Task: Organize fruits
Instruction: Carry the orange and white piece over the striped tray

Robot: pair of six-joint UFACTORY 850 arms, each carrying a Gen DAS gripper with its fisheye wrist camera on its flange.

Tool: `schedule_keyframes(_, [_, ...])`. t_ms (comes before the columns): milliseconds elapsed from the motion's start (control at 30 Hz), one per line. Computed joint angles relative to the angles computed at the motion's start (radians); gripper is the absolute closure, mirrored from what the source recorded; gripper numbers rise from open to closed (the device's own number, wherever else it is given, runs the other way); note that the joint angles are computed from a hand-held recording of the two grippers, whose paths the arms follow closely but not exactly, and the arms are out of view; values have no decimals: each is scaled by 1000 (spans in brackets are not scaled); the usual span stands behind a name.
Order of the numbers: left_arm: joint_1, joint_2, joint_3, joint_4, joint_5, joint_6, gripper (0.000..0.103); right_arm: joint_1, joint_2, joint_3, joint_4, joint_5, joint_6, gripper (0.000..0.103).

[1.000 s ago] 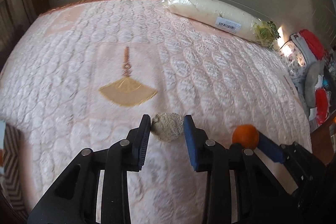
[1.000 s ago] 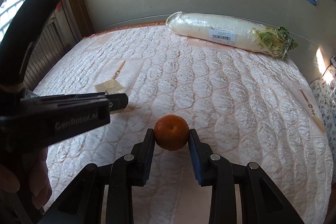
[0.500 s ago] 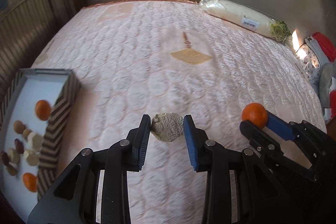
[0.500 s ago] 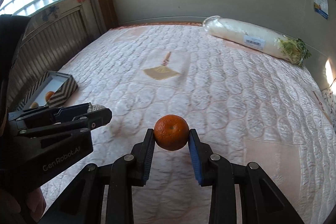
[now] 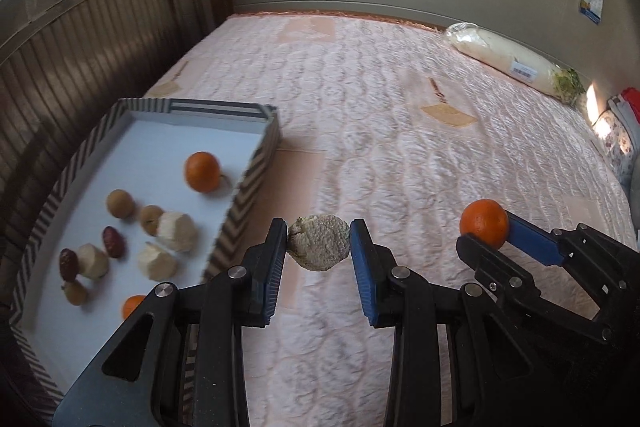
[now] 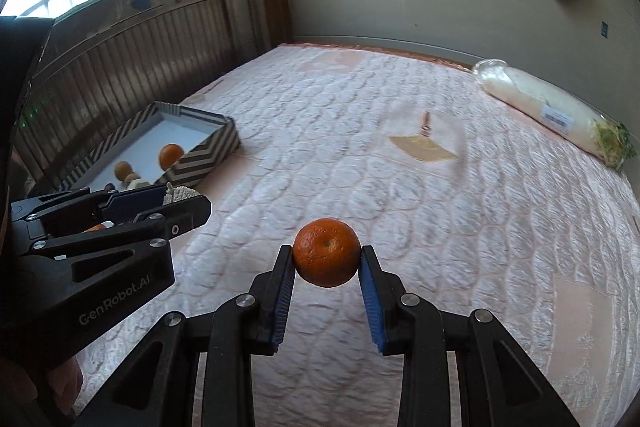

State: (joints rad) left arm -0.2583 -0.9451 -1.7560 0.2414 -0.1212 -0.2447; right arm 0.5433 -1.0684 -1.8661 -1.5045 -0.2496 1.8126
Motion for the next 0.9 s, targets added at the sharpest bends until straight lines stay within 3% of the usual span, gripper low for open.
schedule_keyframes(100, [18, 17, 26, 119, 14, -127, 71, 11, -21, -42, 67, 4, -86, 72])
schedule_keyframes(233, [37, 38, 58, 442, 27, -456, 71, 27, -55, -110, 195, 5, -243, 72])
schedule_keyframes(400, [60, 59, 89, 724, 33, -747, 71, 45, -99, -199, 346, -2, -425, 72])
schedule_keyframes(467, [71, 64, 96, 730, 33, -759, 71, 49, -118, -237, 409, -4, -501, 72])
schedule_keyframes(533, [81, 70, 107, 850, 30, -884, 71, 56, -142, -282, 487, -8, -597, 72])
schedule_keyframes(700, [105, 78, 121, 986, 19, -1036, 71, 71, -217, -427, 718, -30, -874, 72])
schedule_keyframes(900, [134, 83, 140, 1041, 11, -1107, 71, 88, -351, -681, 982, -117, -1195, 72])
